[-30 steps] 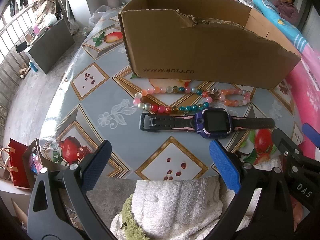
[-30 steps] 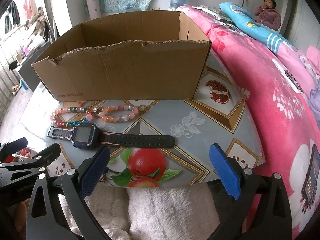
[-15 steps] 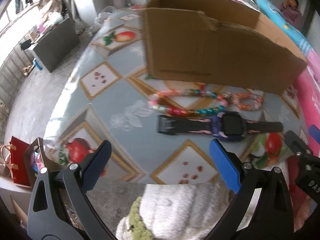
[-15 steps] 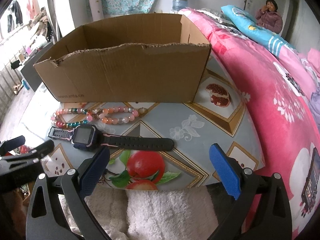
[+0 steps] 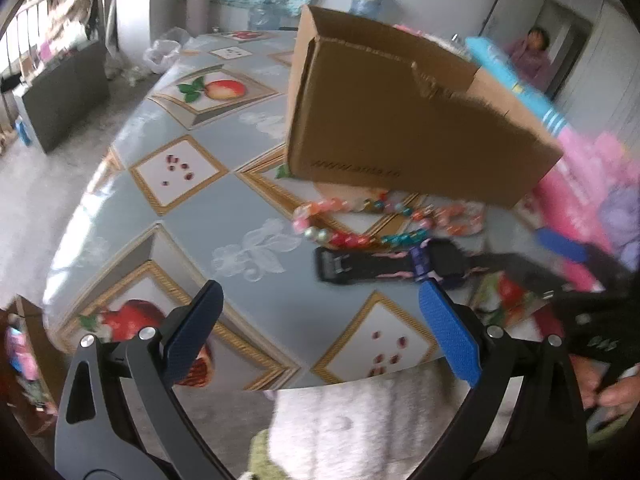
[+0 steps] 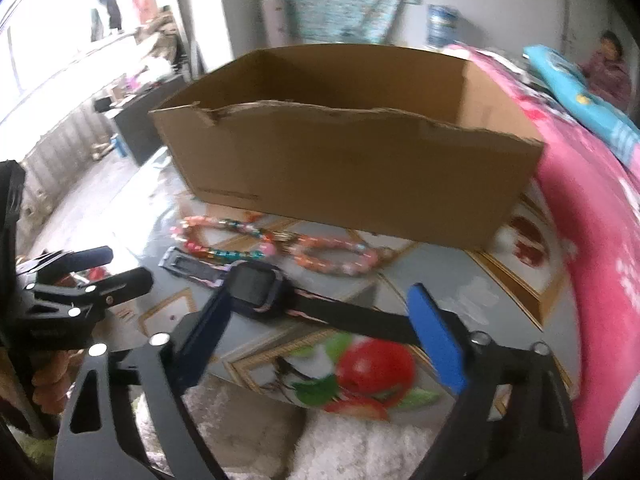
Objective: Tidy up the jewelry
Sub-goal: 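Lower the left tool to the black smartwatch and close it on the strap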
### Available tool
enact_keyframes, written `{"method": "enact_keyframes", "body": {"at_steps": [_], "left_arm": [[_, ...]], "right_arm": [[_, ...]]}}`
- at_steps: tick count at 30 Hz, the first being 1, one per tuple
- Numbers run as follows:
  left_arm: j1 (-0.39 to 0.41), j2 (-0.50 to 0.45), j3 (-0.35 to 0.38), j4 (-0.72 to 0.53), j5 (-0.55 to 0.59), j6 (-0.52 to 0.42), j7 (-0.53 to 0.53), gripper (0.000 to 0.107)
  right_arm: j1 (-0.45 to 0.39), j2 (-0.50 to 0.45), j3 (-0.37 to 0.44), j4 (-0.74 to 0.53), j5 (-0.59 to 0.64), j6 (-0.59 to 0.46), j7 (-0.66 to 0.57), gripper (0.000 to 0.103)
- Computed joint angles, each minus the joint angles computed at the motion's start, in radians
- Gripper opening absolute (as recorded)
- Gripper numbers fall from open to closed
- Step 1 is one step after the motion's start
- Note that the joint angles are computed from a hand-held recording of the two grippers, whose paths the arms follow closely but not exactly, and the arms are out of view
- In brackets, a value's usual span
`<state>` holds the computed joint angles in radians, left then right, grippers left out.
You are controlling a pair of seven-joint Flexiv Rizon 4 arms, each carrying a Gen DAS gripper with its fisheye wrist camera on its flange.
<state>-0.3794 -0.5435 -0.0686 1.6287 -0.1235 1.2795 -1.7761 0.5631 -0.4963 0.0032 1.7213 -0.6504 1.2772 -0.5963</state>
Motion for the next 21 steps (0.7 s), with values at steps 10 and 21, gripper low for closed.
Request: {"method": "enact_keyframes", "body": {"at_steps": [10,21], "left_arm": [[0.139,-0.033,-0.221,0.05,-0.229,0.128,0.192,0.094],[0.115,-0.096,-0.208,-0.032,-0.288,0.05,0.232,0.061]], "right_arm": [[-0.088,-0.1,0.167,-0.121,0.283,0.031,-0.266,0.047],[-0.082,-0.143,0.181,-0.164,0.39,0.017,-0.381,0.045]]}}
